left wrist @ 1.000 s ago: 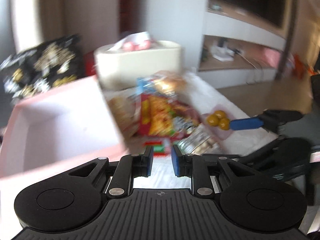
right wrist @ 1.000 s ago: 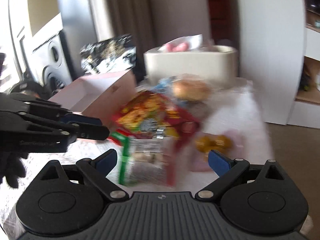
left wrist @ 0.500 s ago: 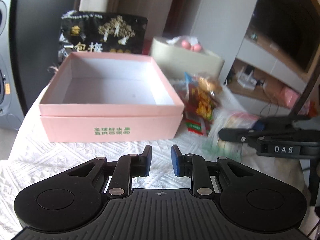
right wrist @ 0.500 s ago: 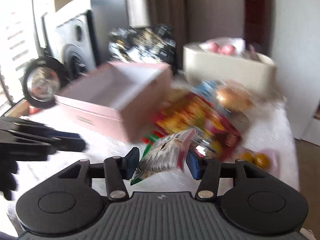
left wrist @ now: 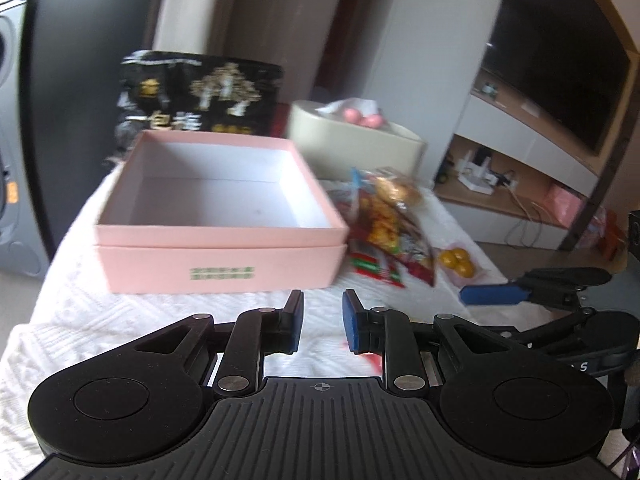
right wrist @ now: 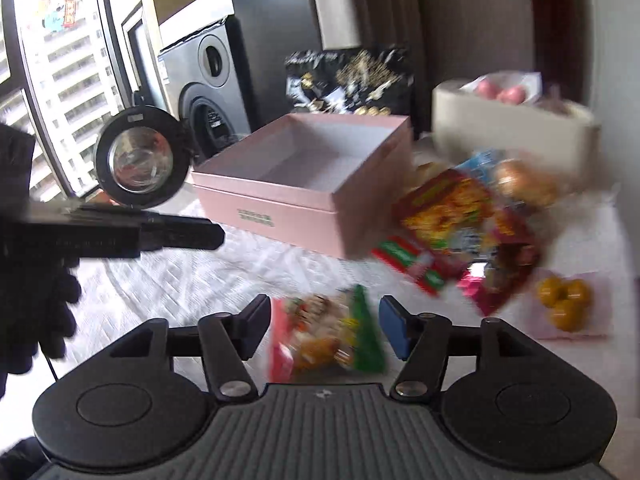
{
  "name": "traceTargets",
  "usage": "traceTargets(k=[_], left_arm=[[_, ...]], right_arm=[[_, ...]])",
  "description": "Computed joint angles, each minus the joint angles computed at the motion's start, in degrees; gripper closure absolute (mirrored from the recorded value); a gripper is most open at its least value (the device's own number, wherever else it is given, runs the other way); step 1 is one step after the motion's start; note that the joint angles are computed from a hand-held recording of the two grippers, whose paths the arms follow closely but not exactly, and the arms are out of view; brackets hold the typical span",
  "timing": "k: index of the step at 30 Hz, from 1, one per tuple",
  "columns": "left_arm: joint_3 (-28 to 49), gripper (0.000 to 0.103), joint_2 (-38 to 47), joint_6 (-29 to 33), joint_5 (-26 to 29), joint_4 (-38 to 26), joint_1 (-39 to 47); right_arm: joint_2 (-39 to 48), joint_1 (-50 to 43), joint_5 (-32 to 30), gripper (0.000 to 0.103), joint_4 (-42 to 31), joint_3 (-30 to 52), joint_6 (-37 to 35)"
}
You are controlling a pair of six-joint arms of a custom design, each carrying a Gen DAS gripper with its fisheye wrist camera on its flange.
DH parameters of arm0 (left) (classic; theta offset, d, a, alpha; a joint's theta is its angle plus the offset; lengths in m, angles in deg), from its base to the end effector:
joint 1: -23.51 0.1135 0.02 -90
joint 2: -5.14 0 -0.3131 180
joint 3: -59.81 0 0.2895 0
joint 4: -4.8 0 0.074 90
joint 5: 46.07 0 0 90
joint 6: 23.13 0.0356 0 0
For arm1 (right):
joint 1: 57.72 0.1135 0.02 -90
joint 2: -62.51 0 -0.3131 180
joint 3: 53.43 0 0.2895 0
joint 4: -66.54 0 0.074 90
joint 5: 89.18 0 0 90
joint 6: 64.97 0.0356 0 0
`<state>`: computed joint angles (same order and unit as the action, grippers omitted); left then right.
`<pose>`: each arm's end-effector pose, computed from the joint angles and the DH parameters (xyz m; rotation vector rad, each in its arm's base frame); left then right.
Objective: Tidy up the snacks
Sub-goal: 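Move the left tool toward the pink-and-green puffed snack bag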
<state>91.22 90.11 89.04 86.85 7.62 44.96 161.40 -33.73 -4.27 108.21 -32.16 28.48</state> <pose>0.2209 0.0608 0.1150 0.3221 2.1969 -0.5111 0.1989 0.0920 0.0758 -0.4451 2.1743 0.3642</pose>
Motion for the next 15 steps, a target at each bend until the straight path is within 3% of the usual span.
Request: traceTargets(k=[4,7,9,12,15], left_arm=[[-1.99,0.078,-2.65,3.17,-3.23,-1.04,-8.64],[-4.74,0.078,-6.28,9.23,-11.39,-2.42,-18.27],[-4.58,0.078,-8.29,12.57,-14.23,-7.13,-22.06],[-0.43,0.076,-8.94,16.77,-14.52,-19.51,-23.38],[2.60,0.076,-7.01,18.13,-19.95,-24.42,-25.78]], right_arm=[[2.32,-0.87,8.17,0.033,7.66,-4.72,-3.47],[10.20,-2.98,11.95,0.033,17.70,-6.70,-2.89],[15.17,-6.05,11.18,0.033,23.43,-7.66,-1.92],[20.78,-9.65,9.30,0.033,28.47,-8.06,-0.75],[26.25,-11.98,7.52,0.033,31.86,-7.29,0.30]])
